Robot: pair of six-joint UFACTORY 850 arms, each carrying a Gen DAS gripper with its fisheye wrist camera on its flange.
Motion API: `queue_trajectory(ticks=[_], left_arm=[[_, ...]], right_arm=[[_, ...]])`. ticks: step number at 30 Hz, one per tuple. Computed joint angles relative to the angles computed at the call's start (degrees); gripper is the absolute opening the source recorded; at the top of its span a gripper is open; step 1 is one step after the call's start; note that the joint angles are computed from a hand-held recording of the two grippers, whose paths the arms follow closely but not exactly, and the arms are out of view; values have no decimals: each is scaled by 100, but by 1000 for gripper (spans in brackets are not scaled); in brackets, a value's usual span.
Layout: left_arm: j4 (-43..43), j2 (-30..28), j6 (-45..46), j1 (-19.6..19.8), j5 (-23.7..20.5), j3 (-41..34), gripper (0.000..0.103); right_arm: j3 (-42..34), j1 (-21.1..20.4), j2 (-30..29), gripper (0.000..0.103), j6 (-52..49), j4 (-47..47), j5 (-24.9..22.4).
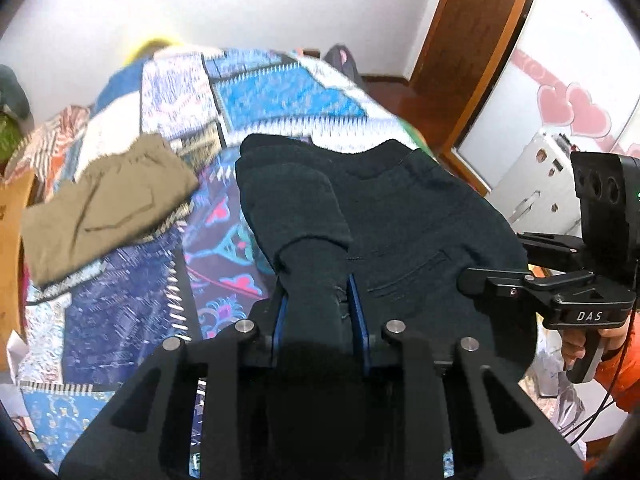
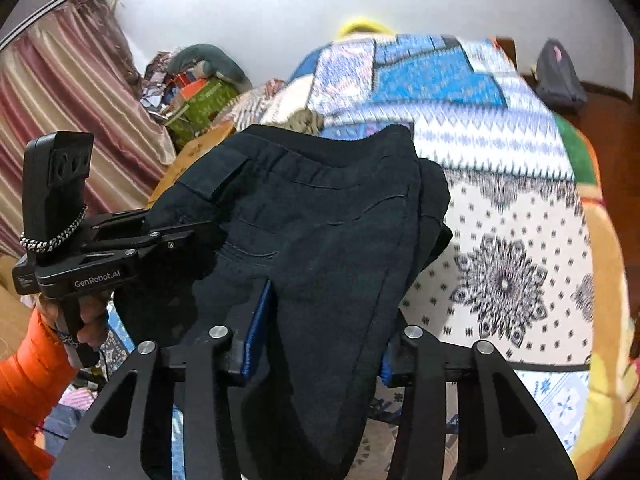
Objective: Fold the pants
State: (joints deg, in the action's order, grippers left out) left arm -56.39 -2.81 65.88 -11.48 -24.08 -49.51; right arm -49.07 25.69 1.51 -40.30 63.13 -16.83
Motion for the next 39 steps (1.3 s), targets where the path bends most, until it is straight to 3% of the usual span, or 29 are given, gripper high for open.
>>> queue_trajectory(ticks=[11,19,30,36,39], left_arm=[[-1154,968,1137,437,217,219,27],[-1671,910,1631,1016,126,-89,27],[-2269,-147,2231,1628,172,-1063,27],[-2438,-1016,2508,1794,351,-1766,27],[-2027,-1591,1951,1859,424,-2261,27]], right_arm=[[-634,396,16,38,-28,-494,594],[-1464,529,-588,38,-910,-135,744],[-3055,536,-2012,38,-1560,105,607],[-4021,551,-2889,38,-1131,-387,461],[-4575,563,-3403,38,-529,-977,336]])
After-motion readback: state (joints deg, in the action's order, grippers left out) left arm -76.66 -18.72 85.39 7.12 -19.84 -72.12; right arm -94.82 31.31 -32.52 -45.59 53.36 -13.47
